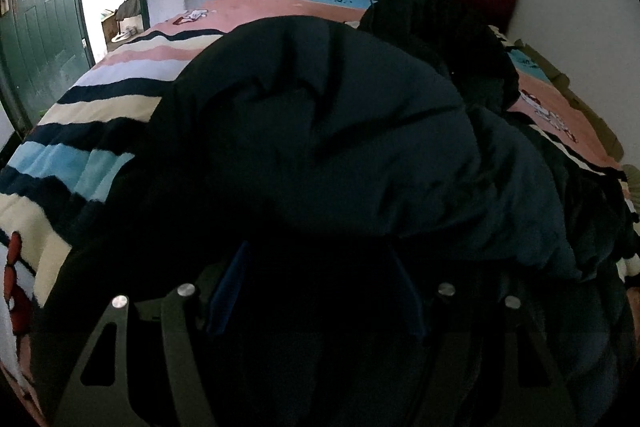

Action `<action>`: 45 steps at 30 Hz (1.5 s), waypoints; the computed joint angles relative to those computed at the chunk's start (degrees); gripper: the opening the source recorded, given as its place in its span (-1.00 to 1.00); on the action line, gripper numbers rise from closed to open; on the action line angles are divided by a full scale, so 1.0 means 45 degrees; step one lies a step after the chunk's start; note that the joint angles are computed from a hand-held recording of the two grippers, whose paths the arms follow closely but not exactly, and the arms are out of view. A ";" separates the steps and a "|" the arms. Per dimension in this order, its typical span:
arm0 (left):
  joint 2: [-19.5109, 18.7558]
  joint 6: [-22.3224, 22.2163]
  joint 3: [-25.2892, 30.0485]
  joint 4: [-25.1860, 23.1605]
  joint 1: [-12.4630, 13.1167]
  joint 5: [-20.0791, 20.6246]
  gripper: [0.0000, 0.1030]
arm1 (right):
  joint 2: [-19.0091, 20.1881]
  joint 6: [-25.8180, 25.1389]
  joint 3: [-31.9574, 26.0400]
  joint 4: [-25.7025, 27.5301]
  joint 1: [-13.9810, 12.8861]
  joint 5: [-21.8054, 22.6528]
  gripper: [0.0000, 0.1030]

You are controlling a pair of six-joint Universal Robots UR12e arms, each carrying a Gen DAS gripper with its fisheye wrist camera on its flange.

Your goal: Fold large clothes

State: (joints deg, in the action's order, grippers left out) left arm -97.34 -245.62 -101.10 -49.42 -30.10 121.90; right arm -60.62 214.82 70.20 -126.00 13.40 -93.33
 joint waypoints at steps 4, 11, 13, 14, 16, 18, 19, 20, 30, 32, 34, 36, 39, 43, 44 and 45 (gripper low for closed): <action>0.0000 -0.0003 -0.0004 -0.0009 -0.0001 0.0004 0.29 | 0.0215 -0.0995 -0.0294 0.0096 0.0110 0.0566 -0.07; 0.0009 0.0044 -0.0068 0.0116 0.0054 -0.0076 0.29 | -0.0237 -0.2167 -0.0131 -0.0875 0.0447 0.0409 -0.59; -0.0004 0.0044 -0.0059 0.0118 0.0056 -0.0084 0.29 | -0.0526 -0.2361 0.0099 -0.1568 0.0524 0.0534 -0.60; -0.0006 0.0035 -0.0055 0.0113 0.0052 -0.0073 0.29 | -0.0654 -0.2473 0.0177 -0.1886 0.0584 0.0601 -0.60; -0.0015 0.0069 -0.0008 -0.0007 0.0068 -0.0112 0.29 | -0.0886 -0.2907 0.0262 -0.2684 0.0750 0.0855 -0.60; 0.0030 0.0081 0.0037 -0.0149 0.0083 -0.0183 0.29 | -0.1048 -0.3235 0.0220 -0.3160 0.0964 0.1078 -0.60; 0.0062 0.0128 0.0067 -0.0192 0.0081 -0.0184 0.29 | -0.1178 -0.3414 0.0210 -0.3344 0.1104 0.1197 -0.60; 0.0098 0.0190 0.0071 -0.0154 0.0071 -0.0147 0.29 | -0.1319 -0.3622 0.0211 -0.3486 0.1247 0.1306 -0.60; 0.1191 0.0979 -0.0268 0.0550 -0.0298 0.0554 0.29 | -0.1272 -0.5330 -0.1365 -0.3611 0.3059 0.1823 -0.62; 0.1532 0.1070 -0.0409 0.0397 -0.0355 0.0752 0.29 | -0.1210 -0.5518 -0.1576 -0.3615 0.3383 0.1975 -0.62; 0.1900 0.1035 -0.0601 0.0318 -0.0358 0.0850 0.29 | -0.1041 -0.5761 -0.1949 -0.3489 0.3817 0.2123 -0.62; 0.2209 0.1049 -0.0798 0.0338 -0.0362 0.0985 0.29 | -0.0873 -0.5964 -0.2265 -0.3294 0.4238 0.2197 -0.62; 0.2674 0.0983 -0.1166 0.0414 -0.0368 0.1215 0.29 | -0.0495 -0.6291 -0.2869 -0.2792 0.4835 0.2245 -0.62; 0.3375 0.0776 -0.1912 0.0845 -0.0328 0.1313 0.29 | 0.0155 -0.6659 -0.3606 -0.1989 0.5571 0.2070 -0.62; 0.3526 0.0727 -0.2082 0.0873 -0.0315 0.1330 0.29 | 0.0411 -0.6813 -0.3897 -0.1657 0.5815 0.1892 -0.62; 0.3627 0.0692 -0.2192 0.0848 -0.0292 0.1333 0.29 | 0.0594 -0.6914 -0.4055 -0.1437 0.6002 0.1745 -0.62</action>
State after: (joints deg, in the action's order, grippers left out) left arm -81.02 -242.51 -110.97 -45.60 -31.42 127.90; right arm -57.94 183.70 51.96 -132.47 40.41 -85.48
